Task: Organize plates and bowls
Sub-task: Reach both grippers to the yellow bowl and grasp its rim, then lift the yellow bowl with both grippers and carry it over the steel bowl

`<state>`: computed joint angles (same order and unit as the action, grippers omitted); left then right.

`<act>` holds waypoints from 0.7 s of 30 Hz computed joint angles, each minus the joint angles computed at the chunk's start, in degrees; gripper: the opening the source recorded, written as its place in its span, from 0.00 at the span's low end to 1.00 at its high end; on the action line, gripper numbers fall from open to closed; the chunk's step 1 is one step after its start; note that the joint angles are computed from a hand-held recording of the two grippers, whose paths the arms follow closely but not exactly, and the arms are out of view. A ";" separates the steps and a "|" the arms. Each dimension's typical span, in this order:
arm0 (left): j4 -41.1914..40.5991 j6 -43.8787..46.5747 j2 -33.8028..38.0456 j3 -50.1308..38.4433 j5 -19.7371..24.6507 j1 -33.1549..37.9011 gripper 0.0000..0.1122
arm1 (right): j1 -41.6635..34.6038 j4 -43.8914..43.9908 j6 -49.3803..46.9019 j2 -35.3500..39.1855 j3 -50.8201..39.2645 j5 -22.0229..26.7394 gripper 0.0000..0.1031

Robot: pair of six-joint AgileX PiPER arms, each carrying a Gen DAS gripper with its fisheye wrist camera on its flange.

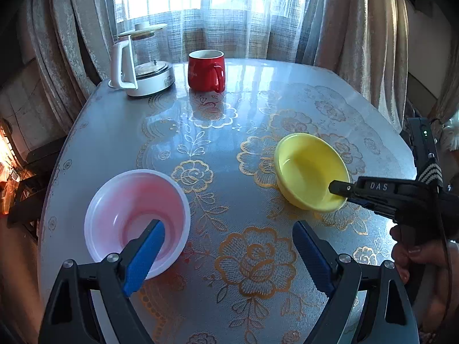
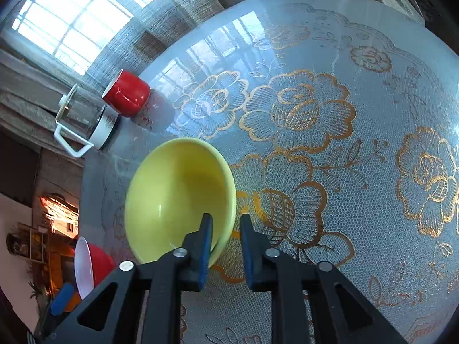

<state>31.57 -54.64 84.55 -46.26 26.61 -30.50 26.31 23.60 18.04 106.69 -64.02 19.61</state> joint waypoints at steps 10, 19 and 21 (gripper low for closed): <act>-1.22 2.75 6.42 -6.76 -0.14 -0.92 0.80 | 0.74 -3.02 0.58 -1.54 1.42 1.22 0.12; -8.97 10.30 13.76 -12.72 -1.69 -0.14 0.72 | 0.88 -6.03 3.03 -3.58 3.32 1.93 0.12; -13.53 14.34 15.30 -13.62 -2.04 0.61 0.64 | 0.95 -6.48 3.58 -3.75 3.80 1.68 0.12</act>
